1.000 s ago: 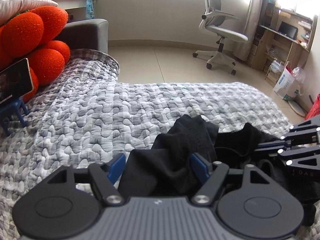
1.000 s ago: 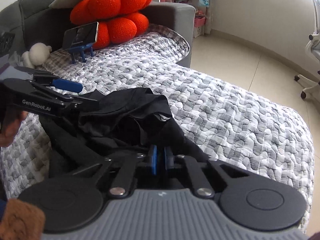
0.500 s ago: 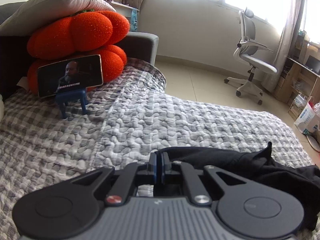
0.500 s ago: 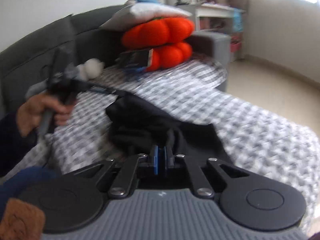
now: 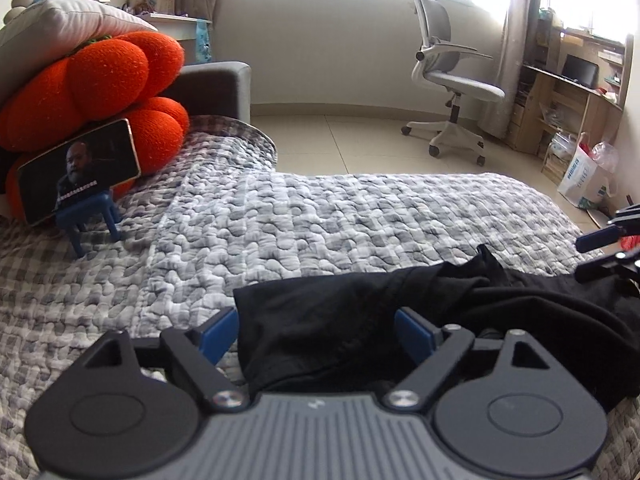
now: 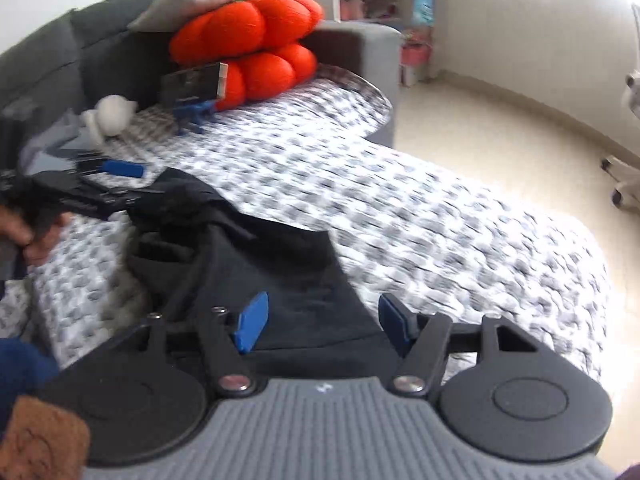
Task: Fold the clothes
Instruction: 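Lift the black shirt off the bed with both grippers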
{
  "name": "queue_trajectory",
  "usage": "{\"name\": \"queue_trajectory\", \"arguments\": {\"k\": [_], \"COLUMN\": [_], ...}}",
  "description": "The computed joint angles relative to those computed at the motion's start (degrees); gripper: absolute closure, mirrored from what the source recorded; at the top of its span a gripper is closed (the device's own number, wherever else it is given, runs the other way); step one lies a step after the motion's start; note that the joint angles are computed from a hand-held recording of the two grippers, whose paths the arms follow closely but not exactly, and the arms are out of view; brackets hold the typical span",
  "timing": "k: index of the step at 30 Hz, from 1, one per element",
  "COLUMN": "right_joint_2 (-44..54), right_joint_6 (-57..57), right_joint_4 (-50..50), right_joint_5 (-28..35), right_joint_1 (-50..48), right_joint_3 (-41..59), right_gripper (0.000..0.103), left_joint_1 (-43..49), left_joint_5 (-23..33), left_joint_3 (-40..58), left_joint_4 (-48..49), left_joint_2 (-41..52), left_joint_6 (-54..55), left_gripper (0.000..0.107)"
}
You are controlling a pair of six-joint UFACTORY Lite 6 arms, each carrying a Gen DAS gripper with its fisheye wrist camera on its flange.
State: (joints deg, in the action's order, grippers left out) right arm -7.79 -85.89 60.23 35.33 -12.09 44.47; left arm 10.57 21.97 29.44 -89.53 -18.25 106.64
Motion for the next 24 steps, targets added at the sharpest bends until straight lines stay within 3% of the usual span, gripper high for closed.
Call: {"name": "queue_trajectory", "arguments": {"k": [1,2,3,5,6,9,17,21,24], "right_joint_2": [4.8,8.9,11.7,11.6,9.9,2.4,-24.9,-28.1,-29.9], "right_joint_6": [2.6,5.0,6.2,3.7,1.7,-2.3,-30.8,-45.2,-51.8], "right_joint_4": [-0.8,-1.9,-2.7,-2.0,-1.2,0.8,23.2,35.1,40.6], "right_joint_5": [-0.9,-0.9,0.6,0.3,-0.5,-3.0,-24.2,-23.3,-23.5], "right_joint_1": [0.1,0.2,0.0,0.9,1.5,2.6,9.3,7.3,6.8], "right_joint_3": [2.6,5.1,6.5,5.1,3.5,-1.0,-10.6,-12.5,-15.3], "right_gripper": [0.038,0.045,0.066,0.075,0.085,0.089,0.09,0.09,0.09], "left_joint_1": [-0.9,-1.7,-1.8,-1.2,0.2,2.9,0.8,-3.6,-2.5], "left_joint_5": [-1.2,-2.4,-3.1,-2.9,-1.4,2.2,3.0,-1.3,0.4], "left_joint_3": [0.3,0.9,1.7,2.6,3.3,4.7,9.5,7.8,6.7], "left_joint_4": [-1.9,-2.7,-1.2,1.0,2.5,4.3,5.1,4.3,3.9], "left_joint_2": [1.2,2.7,4.0,5.3,5.7,4.1,0.0,-1.9,-2.2], "left_joint_6": [1.8,2.9,2.0,0.5,-0.9,-4.8,-11.7,-9.2,-7.9], "left_gripper": [0.026,0.047,0.074,0.088,0.097,0.1,0.1,0.1,0.1]}}
